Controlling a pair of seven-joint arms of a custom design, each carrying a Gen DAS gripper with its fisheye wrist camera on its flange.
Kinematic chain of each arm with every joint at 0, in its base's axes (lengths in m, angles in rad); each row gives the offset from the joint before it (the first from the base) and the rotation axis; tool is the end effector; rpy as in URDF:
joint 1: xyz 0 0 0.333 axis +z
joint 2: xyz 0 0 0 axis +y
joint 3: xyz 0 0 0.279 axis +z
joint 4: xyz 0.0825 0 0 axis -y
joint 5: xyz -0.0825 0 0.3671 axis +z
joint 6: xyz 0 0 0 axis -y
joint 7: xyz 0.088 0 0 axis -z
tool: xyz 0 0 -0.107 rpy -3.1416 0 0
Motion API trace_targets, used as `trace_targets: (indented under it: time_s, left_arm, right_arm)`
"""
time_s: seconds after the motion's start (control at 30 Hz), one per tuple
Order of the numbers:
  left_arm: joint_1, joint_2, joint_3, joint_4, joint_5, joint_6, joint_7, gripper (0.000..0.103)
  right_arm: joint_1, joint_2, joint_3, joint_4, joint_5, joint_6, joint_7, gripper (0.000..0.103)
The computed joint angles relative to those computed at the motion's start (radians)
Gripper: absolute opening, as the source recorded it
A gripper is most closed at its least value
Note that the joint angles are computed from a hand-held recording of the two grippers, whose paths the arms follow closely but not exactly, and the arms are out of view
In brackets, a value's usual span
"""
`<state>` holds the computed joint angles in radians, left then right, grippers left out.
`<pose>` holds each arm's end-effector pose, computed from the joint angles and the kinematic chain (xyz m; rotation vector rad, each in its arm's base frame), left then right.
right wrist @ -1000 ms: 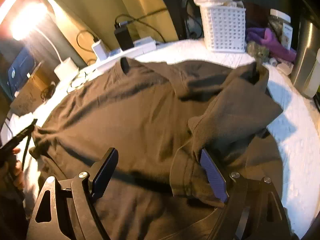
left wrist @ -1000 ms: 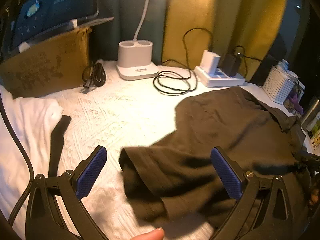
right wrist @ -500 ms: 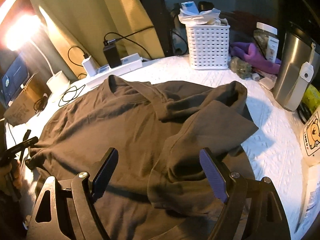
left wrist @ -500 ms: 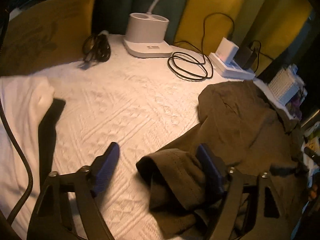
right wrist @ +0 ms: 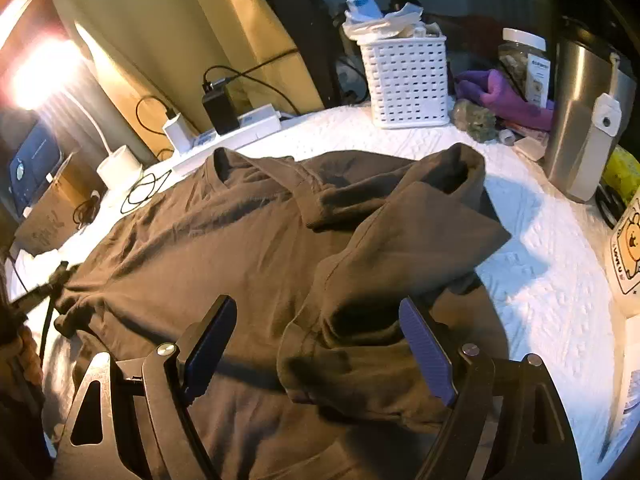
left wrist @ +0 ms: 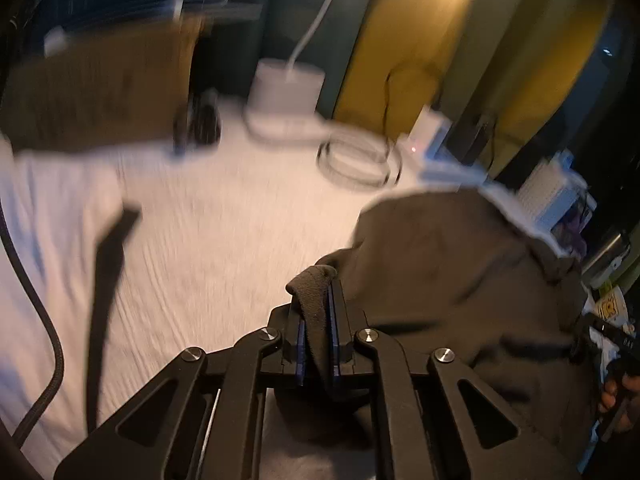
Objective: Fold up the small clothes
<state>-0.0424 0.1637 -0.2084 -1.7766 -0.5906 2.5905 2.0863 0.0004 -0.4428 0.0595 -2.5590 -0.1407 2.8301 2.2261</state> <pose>0.6167 -0.1393 0.5060 -1.5698 2.2352 -1.1093 0.4468 0.0350 0.4763 -1.3005 2.1280 -0.5208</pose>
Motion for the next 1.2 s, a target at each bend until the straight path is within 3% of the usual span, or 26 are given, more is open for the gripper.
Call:
trace_targets:
  time_s: [0.13,0.3,0.57,0.7,0.73,0.77,0.83,0.97,1.1,1.2]
  left_arm:
    - [-0.028,-0.012,-0.033,0.029,-0.026,0.076,0.07,0.007]
    - [-0.08,-0.003,-0.074,0.073,-0.064,0.057,0.177,0.007]
    - [-0.173,0.107,-0.067,0.164,0.179,-0.063,0.017,0.008]
    - [-0.171,0.15,-0.093,0.217,0.173,-0.187,-0.027,0.011]
    - [-0.169,0.14,-0.099,0.207,0.162,-0.197,-0.026,0.023]
    - [-0.16,0.122,-0.106,0.191,0.137,-0.208,-0.012,0.044]
    - [-0.129,0.05,-0.12,0.124,0.034,-0.219,0.06,0.067]
    - [-0.114,-0.072,-0.078,0.029,-0.082,-0.226,0.156,0.068]
    - [-0.119,-0.112,-0.022,-0.034,-0.046,-0.131,0.133,0.073]
    - [-0.108,-0.076,-0.002,-0.028,-0.02,-0.106,0.084,0.074]
  right_arm:
    - [-0.009,-0.045,-0.006,-0.043,0.006,0.035,-0.001,0.085]
    - [-0.018,-0.111,-0.011,-0.107,0.026,0.064,-0.009,0.085]
    - [-0.041,-0.243,-0.02,-0.21,0.067,0.052,-0.025,0.085]
    - [-0.051,-0.282,-0.023,-0.243,0.082,0.049,-0.031,0.085]
    - [-0.053,-0.283,-0.022,-0.244,0.086,0.05,-0.032,0.085]
    - [-0.053,-0.285,-0.023,-0.248,0.089,0.052,-0.034,0.085]
    - [-0.051,-0.29,-0.025,-0.255,0.096,0.058,-0.039,0.085]
    - [-0.045,-0.287,-0.027,-0.261,0.109,0.071,-0.049,0.085]
    - [-0.03,-0.263,-0.032,-0.254,0.121,0.086,-0.065,0.085]
    - [-0.017,-0.241,-0.029,-0.24,0.128,0.089,-0.076,0.085]
